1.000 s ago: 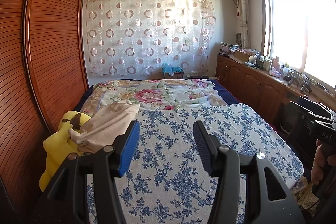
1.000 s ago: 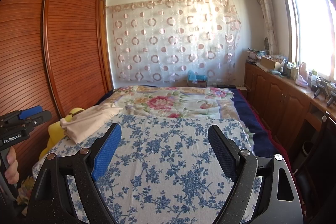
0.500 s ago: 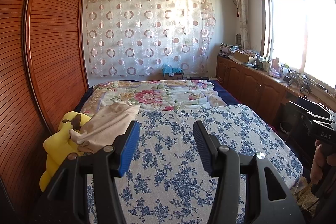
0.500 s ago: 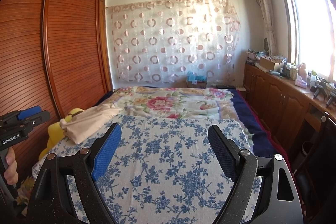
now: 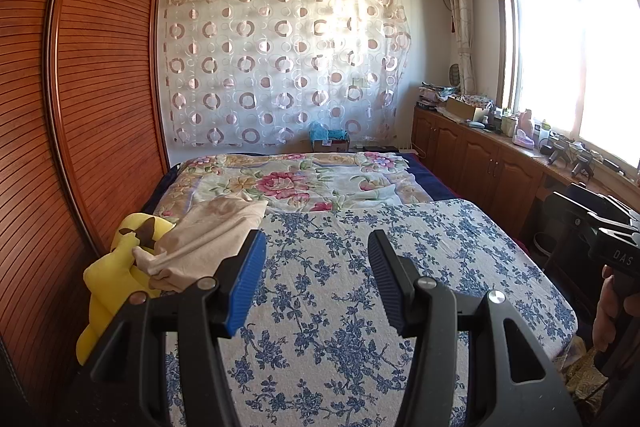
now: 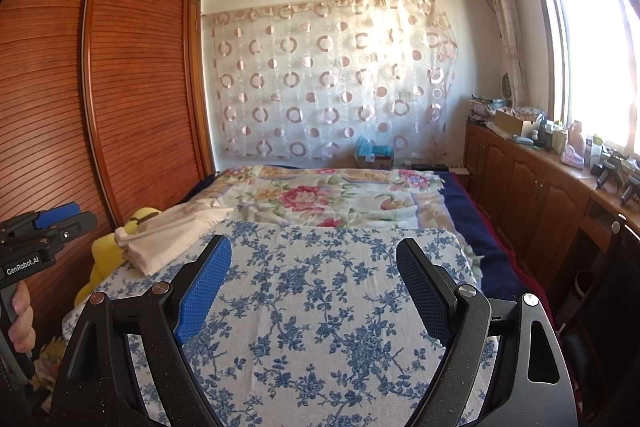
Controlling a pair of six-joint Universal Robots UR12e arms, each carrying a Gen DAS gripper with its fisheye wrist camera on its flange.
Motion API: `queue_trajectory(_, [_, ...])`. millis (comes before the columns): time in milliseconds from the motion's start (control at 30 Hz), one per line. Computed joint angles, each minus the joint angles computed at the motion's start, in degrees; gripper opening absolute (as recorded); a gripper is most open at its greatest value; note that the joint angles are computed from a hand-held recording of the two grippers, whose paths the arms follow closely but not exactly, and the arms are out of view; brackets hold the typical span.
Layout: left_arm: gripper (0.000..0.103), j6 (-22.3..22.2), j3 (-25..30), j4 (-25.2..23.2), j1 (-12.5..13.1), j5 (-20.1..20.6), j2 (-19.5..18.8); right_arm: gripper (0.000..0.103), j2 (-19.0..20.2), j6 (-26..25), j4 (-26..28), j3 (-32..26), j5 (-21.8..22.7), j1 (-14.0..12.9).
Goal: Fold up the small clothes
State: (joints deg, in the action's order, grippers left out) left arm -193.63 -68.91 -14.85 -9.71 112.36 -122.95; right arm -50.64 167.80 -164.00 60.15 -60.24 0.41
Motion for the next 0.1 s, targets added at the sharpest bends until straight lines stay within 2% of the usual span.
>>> queue_trajectory(100, [0.053, -0.02, 0.03, 0.06, -0.04, 0.06, -0.07, 0.086, 0.01, -0.02, -0.06, 0.01, 0.01, -0.01])
